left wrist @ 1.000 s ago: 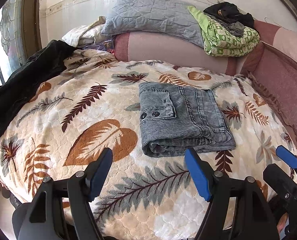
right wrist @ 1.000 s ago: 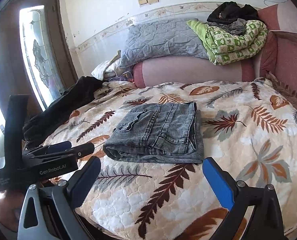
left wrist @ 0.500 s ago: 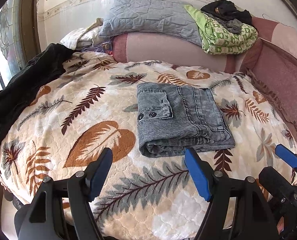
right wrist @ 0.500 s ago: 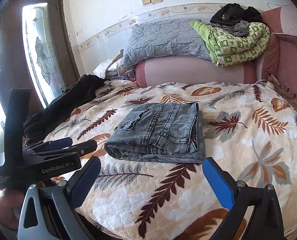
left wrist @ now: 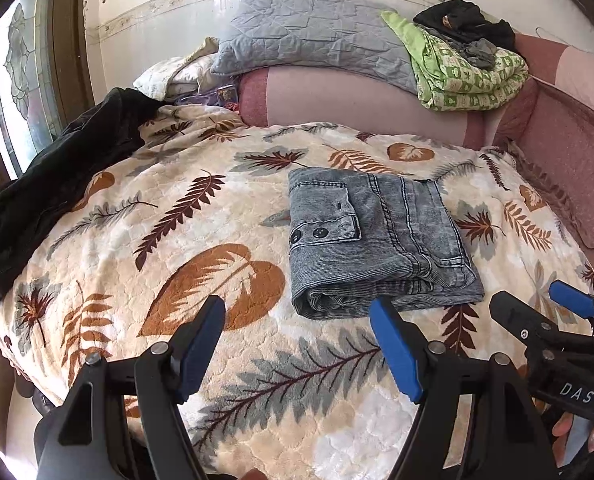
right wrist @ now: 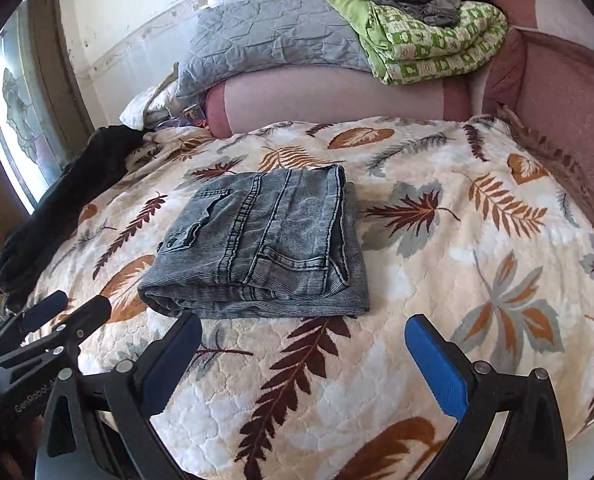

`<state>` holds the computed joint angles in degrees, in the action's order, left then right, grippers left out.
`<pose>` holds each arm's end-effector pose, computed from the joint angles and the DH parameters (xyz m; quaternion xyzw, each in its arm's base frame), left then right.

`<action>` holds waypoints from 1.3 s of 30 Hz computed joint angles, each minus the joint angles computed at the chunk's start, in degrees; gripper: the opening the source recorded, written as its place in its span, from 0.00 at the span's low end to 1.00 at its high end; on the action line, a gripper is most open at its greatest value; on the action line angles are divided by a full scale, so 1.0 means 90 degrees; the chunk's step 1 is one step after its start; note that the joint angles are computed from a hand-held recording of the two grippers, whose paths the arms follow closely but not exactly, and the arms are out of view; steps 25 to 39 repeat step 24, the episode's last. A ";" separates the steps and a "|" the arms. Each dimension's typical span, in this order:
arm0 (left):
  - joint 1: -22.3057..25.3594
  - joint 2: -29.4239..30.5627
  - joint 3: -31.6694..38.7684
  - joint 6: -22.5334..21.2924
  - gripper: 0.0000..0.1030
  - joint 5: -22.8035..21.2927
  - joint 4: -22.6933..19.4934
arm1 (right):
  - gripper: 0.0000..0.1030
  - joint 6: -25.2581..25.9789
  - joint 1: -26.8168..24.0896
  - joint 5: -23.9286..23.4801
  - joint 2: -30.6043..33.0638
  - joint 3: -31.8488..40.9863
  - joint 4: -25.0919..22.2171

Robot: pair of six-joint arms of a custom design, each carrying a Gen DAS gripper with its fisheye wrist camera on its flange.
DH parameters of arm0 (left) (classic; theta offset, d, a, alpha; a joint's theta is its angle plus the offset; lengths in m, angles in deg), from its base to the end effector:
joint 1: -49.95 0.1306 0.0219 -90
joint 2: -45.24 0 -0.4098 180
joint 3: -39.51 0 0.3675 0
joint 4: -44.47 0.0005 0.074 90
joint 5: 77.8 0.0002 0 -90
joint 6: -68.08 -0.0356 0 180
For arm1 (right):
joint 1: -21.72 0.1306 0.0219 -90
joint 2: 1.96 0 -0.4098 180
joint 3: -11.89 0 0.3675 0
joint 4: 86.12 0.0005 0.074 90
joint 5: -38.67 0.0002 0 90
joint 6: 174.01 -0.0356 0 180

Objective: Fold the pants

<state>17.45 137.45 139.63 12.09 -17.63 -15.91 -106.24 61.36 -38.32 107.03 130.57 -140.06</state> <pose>0.4018 -0.2356 0.5074 -0.0948 0.9138 0.0333 0.3936 0.4638 0.3732 0.5040 -0.0950 0.9115 0.1090 0.3849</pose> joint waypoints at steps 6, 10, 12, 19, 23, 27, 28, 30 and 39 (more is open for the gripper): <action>0.0008 0.0043 0.0029 0.0015 0.76 -0.0020 -0.0017 | 1.00 0.0271 0.0074 0.0389 0.0061 0.0115 0.0002; -0.0037 0.0033 0.0035 -0.0006 0.84 -0.0185 0.0017 | 1.00 0.0224 0.0051 0.0331 0.0063 0.0108 0.0003; -0.0009 0.0009 0.0029 -0.0034 0.87 -0.0074 0.0087 | 1.00 0.0274 0.0069 0.0356 0.0074 0.0134 -0.0006; 0.0039 -0.0126 -0.0080 -0.0180 0.97 0.0006 0.0483 | 1.00 0.0338 0.0091 0.0462 0.0133 0.0275 -0.0065; 0.0054 -0.0093 -0.0024 -0.0136 0.97 0.0018 0.0418 | 1.00 0.0381 0.0093 0.0481 0.0183 0.0341 -0.0114; 0.0071 -0.0081 -0.0007 -0.0094 0.97 0.0030 0.0382 | 1.00 0.0378 0.0093 0.0489 0.0181 0.0338 -0.0116; 0.0071 -0.0081 -0.0007 -0.0094 0.97 0.0030 0.0382 | 1.00 0.0378 0.0093 0.0489 0.0181 0.0338 -0.0116; 0.0071 -0.0081 -0.0007 -0.0094 0.97 0.0030 0.0382 | 1.00 0.0378 0.0093 0.0489 0.0181 0.0338 -0.0116; 0.0071 -0.0081 -0.0007 -0.0094 0.97 0.0030 0.0382 | 1.00 0.0378 0.0093 0.0489 0.0181 0.0338 -0.0116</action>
